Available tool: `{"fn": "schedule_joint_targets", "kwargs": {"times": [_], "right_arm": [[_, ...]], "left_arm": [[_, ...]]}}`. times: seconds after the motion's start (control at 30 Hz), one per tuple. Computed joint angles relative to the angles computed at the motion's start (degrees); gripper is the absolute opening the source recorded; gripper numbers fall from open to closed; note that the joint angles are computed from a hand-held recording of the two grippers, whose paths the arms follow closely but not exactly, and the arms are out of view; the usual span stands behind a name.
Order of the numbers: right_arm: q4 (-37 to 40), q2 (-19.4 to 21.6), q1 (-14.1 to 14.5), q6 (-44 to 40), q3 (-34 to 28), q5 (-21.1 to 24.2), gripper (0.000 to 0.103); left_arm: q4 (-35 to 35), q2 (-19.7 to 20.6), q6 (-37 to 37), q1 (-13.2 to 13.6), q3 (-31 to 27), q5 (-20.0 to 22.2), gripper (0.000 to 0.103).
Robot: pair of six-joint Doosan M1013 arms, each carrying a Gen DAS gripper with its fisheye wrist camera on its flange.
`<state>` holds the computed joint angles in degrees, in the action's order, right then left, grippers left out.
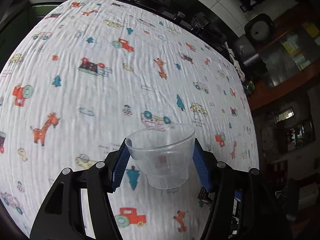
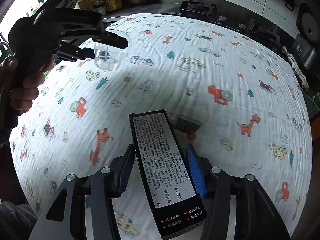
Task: Collect trash
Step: 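Carry the cup and card over the green basket and release both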
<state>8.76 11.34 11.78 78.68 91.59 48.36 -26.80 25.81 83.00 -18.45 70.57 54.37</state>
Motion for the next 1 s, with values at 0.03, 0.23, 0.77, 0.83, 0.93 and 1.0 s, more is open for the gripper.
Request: {"fn": "schedule_joint_targets", "kwargs": {"times": [0.03, 0.23, 0.77, 0.83, 0.93, 1.0], "right_arm": [[0.2, 0.1, 0.4, 0.0, -0.2, 0.1, 0.050], [-0.1, 1.1, 3.5, 0.1, -1.3, 0.8, 0.049], [-2.7, 4.4, 8.3, 3.7, -4.9, 1.4, 0.047], [-2.0, 4.8, 8.8, 3.0, -6.0, 1.6, 0.047], [-1.0, 5.6, 10.2, 1.7, -8.0, 1.6, 0.046], [-0.1, 6.3, 11.2, 0.8, -9.6, 1.4, 0.046]], "left_arm": [[0.0, -0.8, 0.5, 0.4, 0.8, -0.3, 0.060], [0.1, -5.5, 2.5, 3.9, 6.1, -3.3, 0.060], [5.3, -13.9, 3.7, 14.1, 14.3, -7.3, 0.060], [6.7, -14.7, 3.1, 15.8, 15.1, -7.7, 0.060], [10.0, -15.6, 0.9, 18.2, 16.1, -8.1, 0.060], [12.2, -15.9, -0.7, 19.7, 16.7, -8.0, 0.060]]}}
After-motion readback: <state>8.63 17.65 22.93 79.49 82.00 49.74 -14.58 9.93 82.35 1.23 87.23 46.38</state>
